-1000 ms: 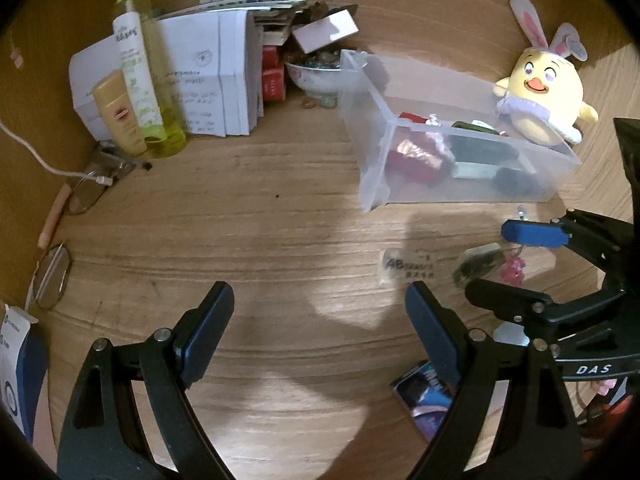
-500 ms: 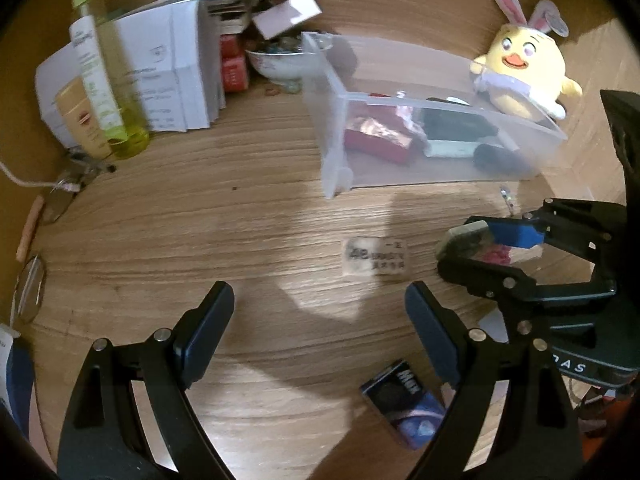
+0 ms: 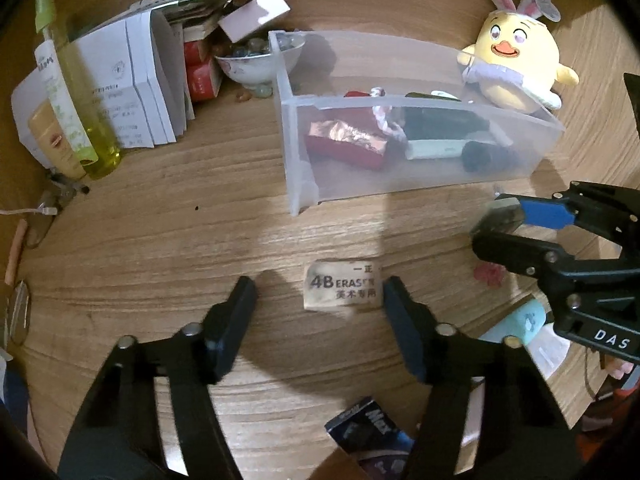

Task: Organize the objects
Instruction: 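Grasp the white eraser with the left gripper while the right gripper grasps a small grey block, then carry the eraser with the left gripper while the right gripper carries the grey block into the box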

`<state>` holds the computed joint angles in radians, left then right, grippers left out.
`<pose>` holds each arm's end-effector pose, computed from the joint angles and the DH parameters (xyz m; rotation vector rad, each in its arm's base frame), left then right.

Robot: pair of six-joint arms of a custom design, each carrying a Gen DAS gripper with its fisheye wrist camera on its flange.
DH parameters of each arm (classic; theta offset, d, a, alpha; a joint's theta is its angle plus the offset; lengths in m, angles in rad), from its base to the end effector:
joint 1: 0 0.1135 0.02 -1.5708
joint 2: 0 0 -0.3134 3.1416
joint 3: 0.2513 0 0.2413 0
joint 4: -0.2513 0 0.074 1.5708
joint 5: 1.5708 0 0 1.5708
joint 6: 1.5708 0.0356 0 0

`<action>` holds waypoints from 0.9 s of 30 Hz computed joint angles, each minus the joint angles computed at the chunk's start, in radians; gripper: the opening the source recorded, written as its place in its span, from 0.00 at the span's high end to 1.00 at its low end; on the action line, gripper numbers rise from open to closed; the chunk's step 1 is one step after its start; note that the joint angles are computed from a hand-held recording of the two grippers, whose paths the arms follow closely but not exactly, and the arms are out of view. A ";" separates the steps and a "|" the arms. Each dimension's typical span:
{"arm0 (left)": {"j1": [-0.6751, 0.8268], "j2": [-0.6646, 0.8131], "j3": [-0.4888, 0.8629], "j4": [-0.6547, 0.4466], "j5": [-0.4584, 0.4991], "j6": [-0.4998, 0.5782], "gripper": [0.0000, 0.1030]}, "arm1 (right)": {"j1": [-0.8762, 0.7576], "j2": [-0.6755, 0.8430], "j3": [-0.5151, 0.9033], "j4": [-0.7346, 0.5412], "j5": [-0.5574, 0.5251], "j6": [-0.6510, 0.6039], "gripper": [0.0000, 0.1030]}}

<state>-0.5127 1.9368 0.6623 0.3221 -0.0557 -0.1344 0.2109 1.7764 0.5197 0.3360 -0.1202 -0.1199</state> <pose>0.2810 -0.1559 0.1109 0.4539 2.4907 -0.1903 0.2724 0.0627 0.1295 -0.4600 2.4490 0.1879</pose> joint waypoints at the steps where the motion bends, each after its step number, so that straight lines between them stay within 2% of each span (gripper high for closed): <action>1: 0.001 -0.002 -0.001 0.004 0.004 0.002 0.52 | -0.003 0.001 0.001 0.002 -0.003 -0.001 0.67; 2: 0.002 -0.003 -0.001 0.006 0.009 0.005 0.62 | -0.004 -0.002 0.000 0.003 -0.003 0.000 0.67; 11: 0.013 -0.024 0.002 -0.004 0.037 -0.025 0.62 | 0.001 -0.050 -0.014 0.009 0.002 0.011 0.67; 27: 0.003 -0.186 0.020 -0.020 0.000 -0.038 0.62 | -0.041 -0.185 0.007 -0.040 -0.043 -0.003 0.67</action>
<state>-0.5094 1.7513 0.6819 0.3018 -0.0559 -0.1722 0.1695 1.5914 0.5264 0.2957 -0.1634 -0.1227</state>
